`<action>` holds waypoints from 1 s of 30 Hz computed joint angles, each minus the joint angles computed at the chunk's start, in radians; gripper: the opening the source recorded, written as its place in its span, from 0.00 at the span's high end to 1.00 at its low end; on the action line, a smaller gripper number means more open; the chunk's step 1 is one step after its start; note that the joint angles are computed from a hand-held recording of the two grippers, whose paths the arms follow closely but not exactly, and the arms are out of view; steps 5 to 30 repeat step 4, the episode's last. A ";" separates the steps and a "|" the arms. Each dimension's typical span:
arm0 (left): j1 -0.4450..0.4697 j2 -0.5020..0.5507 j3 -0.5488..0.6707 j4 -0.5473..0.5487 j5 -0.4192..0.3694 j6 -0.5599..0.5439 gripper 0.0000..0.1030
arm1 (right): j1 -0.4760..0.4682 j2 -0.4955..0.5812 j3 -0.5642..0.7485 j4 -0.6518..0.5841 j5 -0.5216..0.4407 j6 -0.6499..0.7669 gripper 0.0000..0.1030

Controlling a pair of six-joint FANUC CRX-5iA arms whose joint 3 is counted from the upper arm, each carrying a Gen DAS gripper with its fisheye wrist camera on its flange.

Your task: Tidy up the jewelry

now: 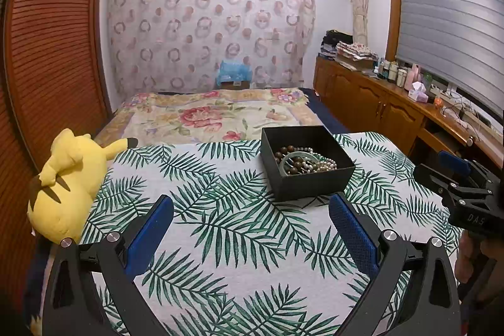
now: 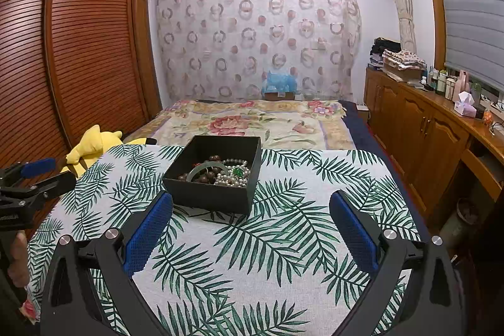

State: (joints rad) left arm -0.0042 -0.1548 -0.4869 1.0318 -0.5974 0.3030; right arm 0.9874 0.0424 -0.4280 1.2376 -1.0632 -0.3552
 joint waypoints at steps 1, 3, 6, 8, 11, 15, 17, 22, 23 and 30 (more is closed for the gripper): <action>0.000 0.000 0.000 0.000 0.000 0.000 0.08 | 0.000 0.000 0.000 0.000 0.000 0.000 0.03; 0.000 0.001 0.004 -0.005 -0.001 0.008 0.08 | 0.000 0.000 0.000 0.000 -0.001 0.000 0.03; 0.001 0.002 0.002 0.000 0.000 0.002 0.08 | 0.002 -0.001 -0.001 -0.001 -0.001 -0.001 0.03; 0.001 0.002 0.002 0.000 0.000 0.002 0.08 | 0.002 -0.001 -0.001 -0.001 -0.001 -0.001 0.03; 0.001 0.002 0.002 0.000 0.000 0.002 0.08 | 0.002 -0.001 -0.001 -0.001 -0.001 -0.001 0.03; 0.001 0.002 0.002 0.000 0.000 0.002 0.08 | 0.002 -0.001 -0.001 -0.001 -0.001 -0.001 0.03; 0.001 0.002 0.002 0.000 0.000 0.002 0.08 | 0.002 -0.001 -0.001 -0.001 -0.001 -0.001 0.03; 0.001 0.002 0.002 0.000 0.000 0.002 0.08 | 0.002 -0.001 -0.001 -0.001 -0.001 -0.001 0.03; 0.001 0.002 0.002 0.000 0.000 0.002 0.08 | 0.002 -0.001 -0.001 -0.001 -0.001 -0.001 0.03; 0.001 0.002 0.002 0.000 0.000 0.002 0.08 | 0.002 -0.001 -0.001 -0.001 -0.001 -0.001 0.03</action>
